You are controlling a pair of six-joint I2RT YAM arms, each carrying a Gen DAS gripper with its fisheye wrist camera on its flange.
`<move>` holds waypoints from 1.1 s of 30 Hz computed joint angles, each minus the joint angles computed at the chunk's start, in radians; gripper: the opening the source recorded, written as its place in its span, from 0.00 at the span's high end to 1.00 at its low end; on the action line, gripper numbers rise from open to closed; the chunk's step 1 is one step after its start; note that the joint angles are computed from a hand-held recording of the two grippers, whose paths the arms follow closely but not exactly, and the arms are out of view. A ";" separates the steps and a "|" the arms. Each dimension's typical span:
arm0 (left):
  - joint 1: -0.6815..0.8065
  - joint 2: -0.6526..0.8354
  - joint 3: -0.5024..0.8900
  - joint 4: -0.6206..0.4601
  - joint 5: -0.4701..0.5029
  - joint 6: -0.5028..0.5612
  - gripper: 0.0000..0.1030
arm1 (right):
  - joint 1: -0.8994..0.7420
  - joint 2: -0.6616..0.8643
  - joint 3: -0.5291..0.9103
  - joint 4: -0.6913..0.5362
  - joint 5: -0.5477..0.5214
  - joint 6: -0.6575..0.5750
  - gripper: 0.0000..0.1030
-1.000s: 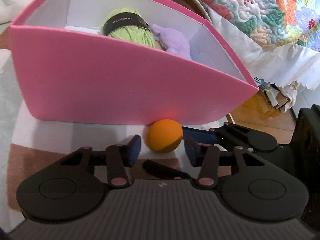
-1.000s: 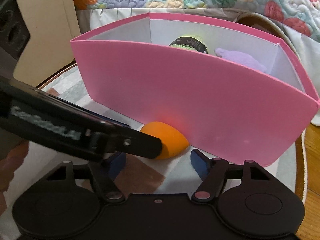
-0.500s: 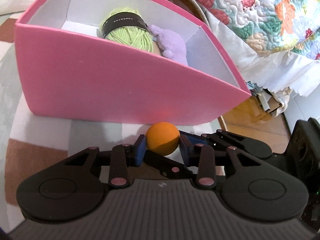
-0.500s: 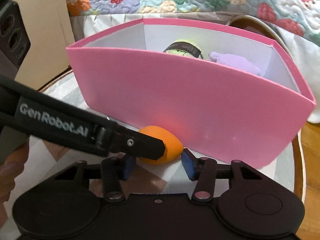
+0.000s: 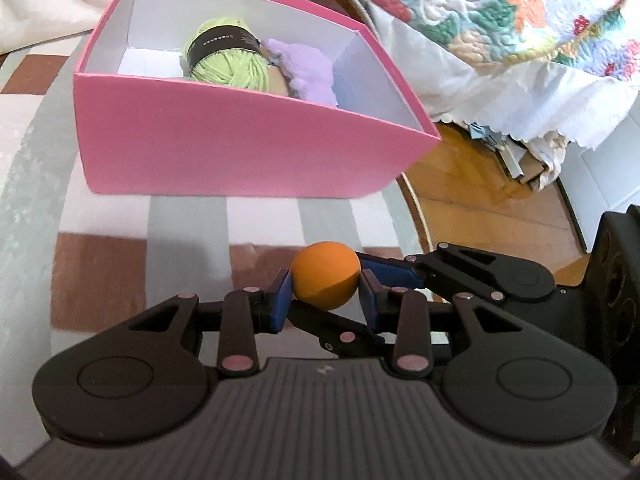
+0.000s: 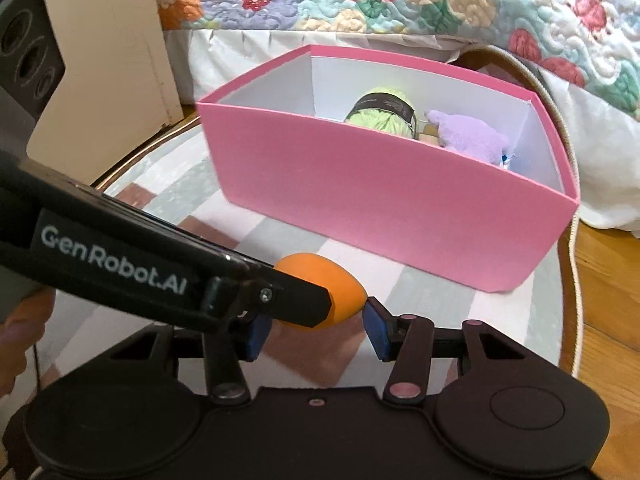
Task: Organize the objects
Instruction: 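Lift the orange sponge with both grippers and carry it over the box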
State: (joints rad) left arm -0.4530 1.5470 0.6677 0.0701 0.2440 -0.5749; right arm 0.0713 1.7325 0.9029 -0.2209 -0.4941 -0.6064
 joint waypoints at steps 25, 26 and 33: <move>0.004 -0.314 0.229 -0.475 -0.078 0.071 0.66 | 0.039 -0.276 0.178 -0.368 0.019 -0.091 0.46; 0.014 -0.302 0.258 -0.492 -0.076 0.078 0.66 | 0.047 -0.272 0.197 -0.372 0.024 -0.092 0.46; 0.111 -0.148 0.448 -0.558 -0.028 0.114 0.66 | 0.099 -0.159 0.384 -0.398 0.047 -0.098 0.46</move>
